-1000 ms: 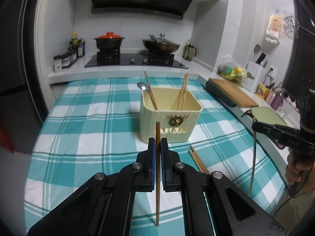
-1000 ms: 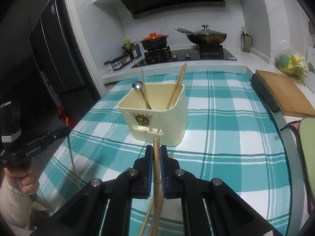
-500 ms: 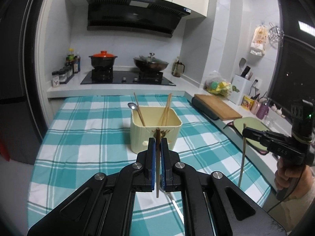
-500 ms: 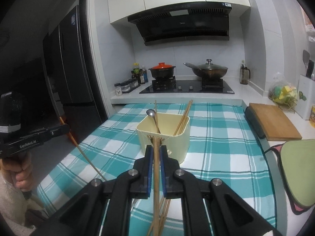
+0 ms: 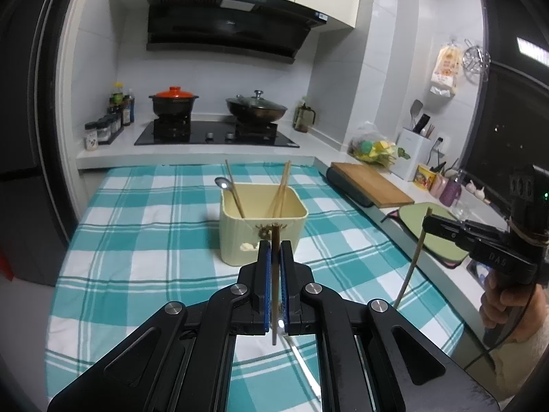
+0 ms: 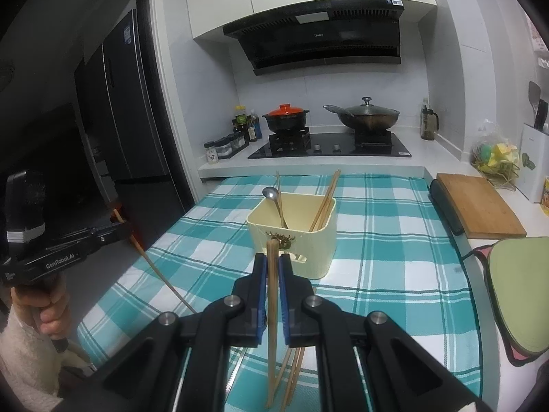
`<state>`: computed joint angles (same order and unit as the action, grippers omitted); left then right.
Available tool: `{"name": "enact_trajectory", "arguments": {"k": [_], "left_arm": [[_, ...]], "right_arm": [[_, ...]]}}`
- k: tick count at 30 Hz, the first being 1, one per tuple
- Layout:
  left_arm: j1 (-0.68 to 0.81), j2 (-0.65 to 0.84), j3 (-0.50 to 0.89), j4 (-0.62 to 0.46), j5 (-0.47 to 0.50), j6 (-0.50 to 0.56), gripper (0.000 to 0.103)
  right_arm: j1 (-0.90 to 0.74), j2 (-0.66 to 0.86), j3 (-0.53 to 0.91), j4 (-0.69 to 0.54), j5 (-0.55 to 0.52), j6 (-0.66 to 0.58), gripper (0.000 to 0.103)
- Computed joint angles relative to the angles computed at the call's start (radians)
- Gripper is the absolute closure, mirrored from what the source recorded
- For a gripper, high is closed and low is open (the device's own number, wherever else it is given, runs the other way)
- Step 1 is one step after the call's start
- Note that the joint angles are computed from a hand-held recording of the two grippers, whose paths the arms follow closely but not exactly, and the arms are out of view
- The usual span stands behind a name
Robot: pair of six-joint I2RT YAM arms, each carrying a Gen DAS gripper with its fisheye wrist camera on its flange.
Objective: Organize utensils
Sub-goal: 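Lift both chopsticks and carry them over the cream holder with both tools, then drop the chopsticks into the holder by opening both tools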
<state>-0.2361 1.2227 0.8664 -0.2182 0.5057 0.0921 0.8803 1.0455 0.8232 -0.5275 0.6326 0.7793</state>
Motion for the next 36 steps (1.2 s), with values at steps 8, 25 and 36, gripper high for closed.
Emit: {"name": "enact_trajectory", "arguments": {"k": [8, 25, 36], "left_arm": [[0.006, 0.084, 0.172, -0.058, 0.027, -0.024, 0.100], [-0.127, 0.674, 0.959, -0.165, -0.193, -0.137, 0.100], [-0.194, 1.082, 1.378, -0.402, -0.296, -0.108, 0.100]], "right_arm": [[-0.066, 0.024, 0.050, 0.054, 0.013, -0.108, 0.096], [-0.504, 0.405, 0.413, 0.436, -0.227, -0.522, 0.096], [-0.680, 0.793, 0.500, 0.463, -0.558, -0.384, 0.096]]}}
